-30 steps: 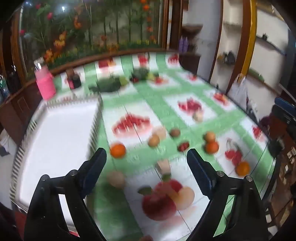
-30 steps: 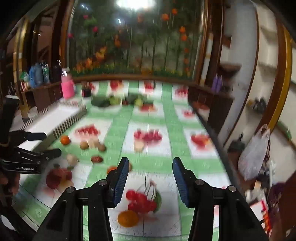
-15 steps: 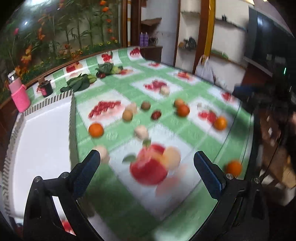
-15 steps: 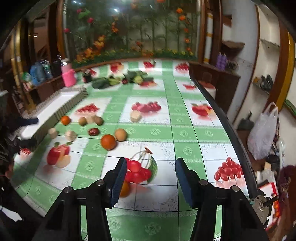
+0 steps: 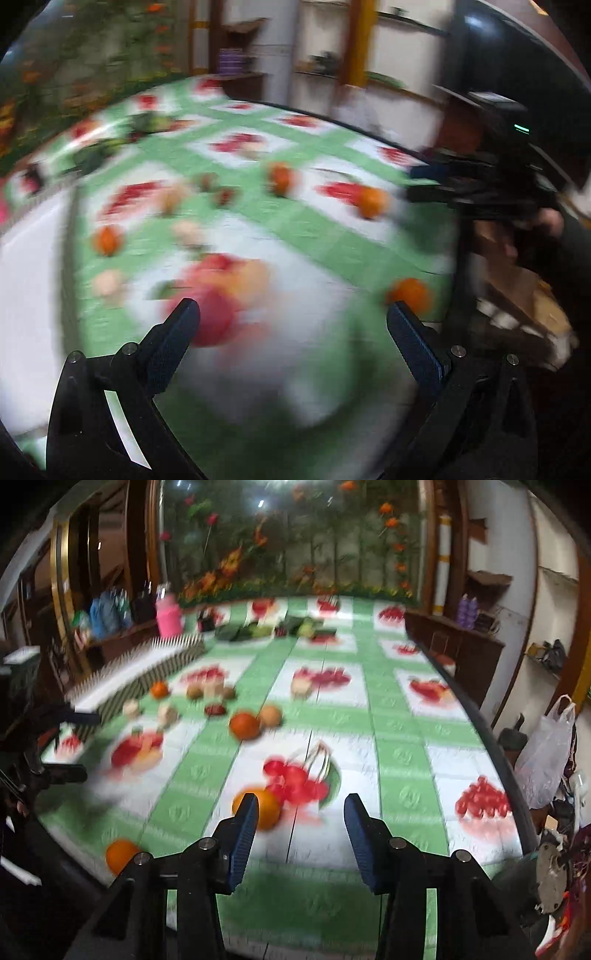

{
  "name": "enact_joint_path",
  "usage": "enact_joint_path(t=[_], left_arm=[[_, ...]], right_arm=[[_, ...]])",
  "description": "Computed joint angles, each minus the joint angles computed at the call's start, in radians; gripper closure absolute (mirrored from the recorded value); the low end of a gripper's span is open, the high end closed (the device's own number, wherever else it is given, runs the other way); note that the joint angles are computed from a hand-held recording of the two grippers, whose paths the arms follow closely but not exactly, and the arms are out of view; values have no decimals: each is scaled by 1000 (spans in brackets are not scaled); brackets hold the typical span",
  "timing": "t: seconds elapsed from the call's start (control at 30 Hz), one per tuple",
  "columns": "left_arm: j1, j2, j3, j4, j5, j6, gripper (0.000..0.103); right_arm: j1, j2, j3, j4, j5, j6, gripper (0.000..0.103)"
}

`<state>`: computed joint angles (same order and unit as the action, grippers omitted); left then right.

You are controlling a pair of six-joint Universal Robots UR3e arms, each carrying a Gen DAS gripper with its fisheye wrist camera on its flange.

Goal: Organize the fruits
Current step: 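Grasp an orange with the right gripper while the left gripper grasps another orange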

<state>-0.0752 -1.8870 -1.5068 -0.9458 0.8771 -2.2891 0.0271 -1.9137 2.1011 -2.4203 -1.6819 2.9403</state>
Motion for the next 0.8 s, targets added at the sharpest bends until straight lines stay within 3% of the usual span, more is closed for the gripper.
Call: enact_joint_path(t=[0.07,0.2,0.37,0.6,0.8], left_arm=[[-24,8,30,-114,-40,84,1],[-78,-8,113,-285,-71,207,1],[-141,-90,220,-311,-23,158,14],[-165,-147,287,-353,10,129,44],[-139,-125,252,-351,-4,127,56]], right_arm=[[102,128,-31,-77,-57,71,56],[95,107,-18,-83,-42,66,56],[6,-9,-12,14,41,2,56],[-39,-35,-3,30,94,-31,56],[-77,-26,5,7,155,-74,56]])
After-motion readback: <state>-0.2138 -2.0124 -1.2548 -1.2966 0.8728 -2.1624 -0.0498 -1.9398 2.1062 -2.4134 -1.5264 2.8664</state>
